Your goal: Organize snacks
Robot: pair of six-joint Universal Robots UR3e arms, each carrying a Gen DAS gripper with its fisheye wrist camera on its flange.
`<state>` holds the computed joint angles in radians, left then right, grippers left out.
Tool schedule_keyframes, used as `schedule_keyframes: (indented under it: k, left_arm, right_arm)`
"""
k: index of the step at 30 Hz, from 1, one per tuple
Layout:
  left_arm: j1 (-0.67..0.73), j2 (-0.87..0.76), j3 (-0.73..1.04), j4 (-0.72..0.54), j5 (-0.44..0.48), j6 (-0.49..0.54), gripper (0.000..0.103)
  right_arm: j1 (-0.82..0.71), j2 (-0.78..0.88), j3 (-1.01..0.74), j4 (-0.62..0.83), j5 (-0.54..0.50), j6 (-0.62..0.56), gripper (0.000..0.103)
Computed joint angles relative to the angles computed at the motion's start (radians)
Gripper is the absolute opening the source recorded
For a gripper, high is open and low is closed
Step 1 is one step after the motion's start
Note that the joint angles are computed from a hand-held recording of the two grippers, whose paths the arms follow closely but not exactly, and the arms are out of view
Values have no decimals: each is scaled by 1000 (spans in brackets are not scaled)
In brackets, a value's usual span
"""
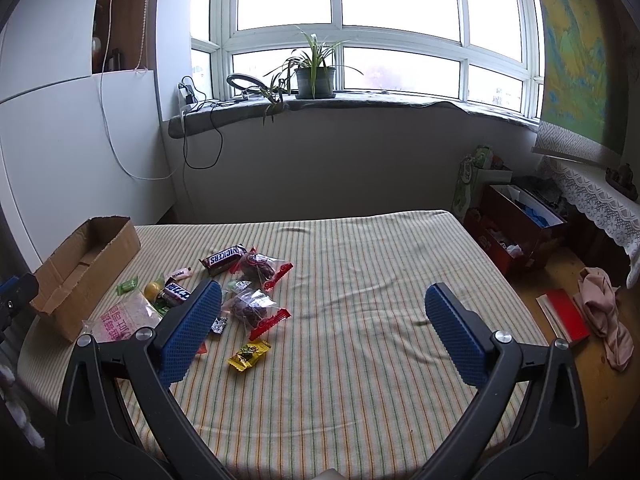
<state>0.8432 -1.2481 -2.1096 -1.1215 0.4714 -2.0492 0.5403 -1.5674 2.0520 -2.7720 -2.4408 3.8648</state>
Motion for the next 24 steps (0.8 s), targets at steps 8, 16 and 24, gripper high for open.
schedule_keyframes:
  k: [8,16,24]
  left_arm:
    - [2,-16,-7,29,15,-13,82]
    - [-2,-68,-15,89,62,-47,82]
    - [-4,-130,5,60,109,-40,82]
  right_arm:
    - [-10,29,5,-47,29,-17,103]
    - [-57,76,49,-215,162,-123,103]
    - [-189,90,94,-391,502,-306,103]
